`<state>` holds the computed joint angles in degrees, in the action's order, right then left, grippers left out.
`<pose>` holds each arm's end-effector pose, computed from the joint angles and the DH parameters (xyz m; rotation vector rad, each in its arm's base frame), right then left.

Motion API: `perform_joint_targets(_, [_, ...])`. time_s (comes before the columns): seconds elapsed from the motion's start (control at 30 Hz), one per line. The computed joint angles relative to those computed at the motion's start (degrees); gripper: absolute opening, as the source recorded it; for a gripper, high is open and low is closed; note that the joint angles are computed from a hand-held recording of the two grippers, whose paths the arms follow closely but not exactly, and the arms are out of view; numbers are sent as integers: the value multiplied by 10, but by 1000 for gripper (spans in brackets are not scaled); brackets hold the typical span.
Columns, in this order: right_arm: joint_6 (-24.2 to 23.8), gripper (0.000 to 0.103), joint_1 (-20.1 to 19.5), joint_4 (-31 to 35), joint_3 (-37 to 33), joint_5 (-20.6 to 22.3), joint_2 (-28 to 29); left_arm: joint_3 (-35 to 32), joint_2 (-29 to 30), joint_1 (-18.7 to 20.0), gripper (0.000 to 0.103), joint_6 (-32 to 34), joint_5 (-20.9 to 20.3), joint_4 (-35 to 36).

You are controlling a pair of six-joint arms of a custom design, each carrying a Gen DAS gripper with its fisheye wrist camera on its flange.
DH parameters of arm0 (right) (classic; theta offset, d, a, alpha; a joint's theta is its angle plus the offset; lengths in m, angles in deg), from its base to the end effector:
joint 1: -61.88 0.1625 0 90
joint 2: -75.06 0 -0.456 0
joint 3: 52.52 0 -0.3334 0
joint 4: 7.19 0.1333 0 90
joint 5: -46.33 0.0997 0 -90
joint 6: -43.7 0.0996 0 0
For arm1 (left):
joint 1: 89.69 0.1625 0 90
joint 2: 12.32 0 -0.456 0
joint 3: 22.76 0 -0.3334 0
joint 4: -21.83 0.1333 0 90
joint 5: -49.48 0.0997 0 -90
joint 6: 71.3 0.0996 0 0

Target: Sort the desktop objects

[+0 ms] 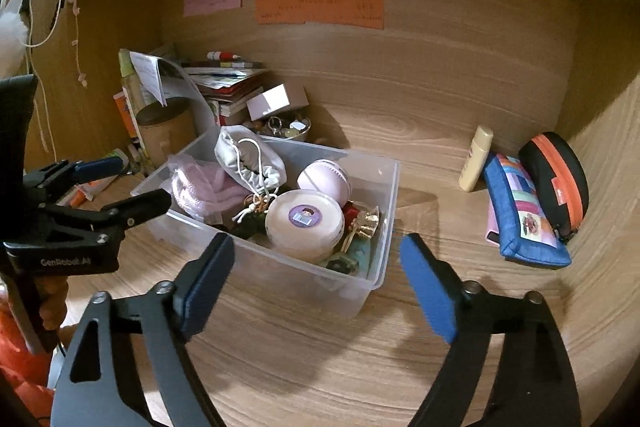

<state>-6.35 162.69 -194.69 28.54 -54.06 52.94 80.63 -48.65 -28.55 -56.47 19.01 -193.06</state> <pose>0.2509 -0.6988 0.0341 1.2650 -2.3194 0.7895 -0.0944 -0.6253 0.1831 0.1531 2.0290 -1.1993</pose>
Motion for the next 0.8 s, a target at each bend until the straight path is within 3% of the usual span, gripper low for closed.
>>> perform_joint_targets(0.37, [35,87,-3,18,18,10,-12,14,-4,-1,99,-15,15,-5])
perform_joint_targets(0.8, [23,87,1,5,33,14,-16,16,1,-3,99,1,17,-25])
